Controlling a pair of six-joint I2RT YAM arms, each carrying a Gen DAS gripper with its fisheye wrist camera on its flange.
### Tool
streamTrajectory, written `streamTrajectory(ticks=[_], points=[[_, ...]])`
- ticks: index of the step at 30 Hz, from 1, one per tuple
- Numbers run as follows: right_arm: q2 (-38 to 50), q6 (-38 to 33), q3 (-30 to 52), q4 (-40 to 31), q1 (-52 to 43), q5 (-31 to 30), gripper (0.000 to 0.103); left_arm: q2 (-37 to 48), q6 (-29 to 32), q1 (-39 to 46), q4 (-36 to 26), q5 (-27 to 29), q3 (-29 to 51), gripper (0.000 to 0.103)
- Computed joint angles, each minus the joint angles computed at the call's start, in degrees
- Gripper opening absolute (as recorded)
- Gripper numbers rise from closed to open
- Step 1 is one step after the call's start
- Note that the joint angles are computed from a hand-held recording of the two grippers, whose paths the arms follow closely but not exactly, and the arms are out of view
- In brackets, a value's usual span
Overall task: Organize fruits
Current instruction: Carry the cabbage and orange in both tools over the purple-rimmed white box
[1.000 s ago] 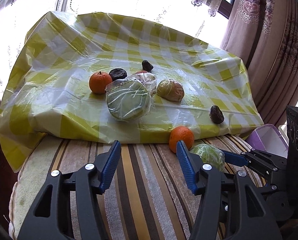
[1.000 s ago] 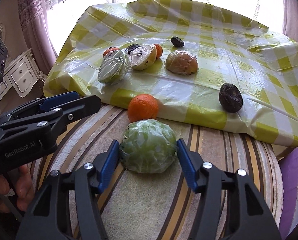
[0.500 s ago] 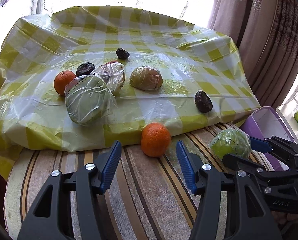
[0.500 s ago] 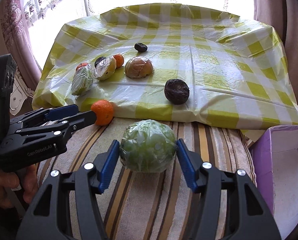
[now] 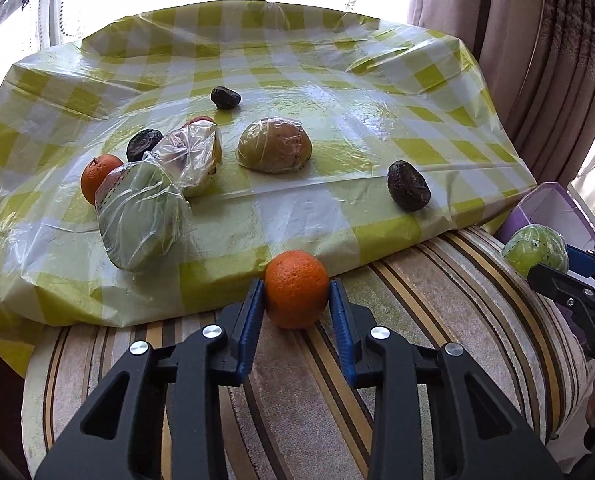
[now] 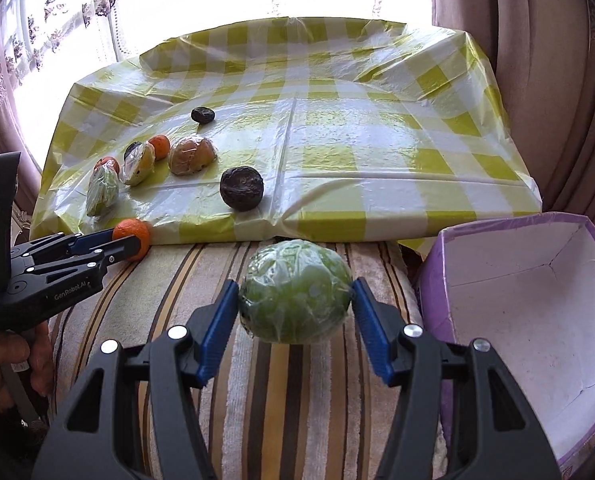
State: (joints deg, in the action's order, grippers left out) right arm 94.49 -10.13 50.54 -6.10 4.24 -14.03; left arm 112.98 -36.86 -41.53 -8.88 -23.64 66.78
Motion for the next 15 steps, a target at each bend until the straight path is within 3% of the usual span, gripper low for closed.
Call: streamTrajectory(ticks=[8,15], points=[[-0.3,-0.5,-0.4,0.4,-6.3,0.0,0.058,1.1,2.7,-1.9,-0.2,-0.5,3.7,0.030],[0.1,-0.5,-0.4,1.3,-11.7,0.2,0.058,5.6,7.9,-4.7,-1.7,0.9,13.3,0.030]])
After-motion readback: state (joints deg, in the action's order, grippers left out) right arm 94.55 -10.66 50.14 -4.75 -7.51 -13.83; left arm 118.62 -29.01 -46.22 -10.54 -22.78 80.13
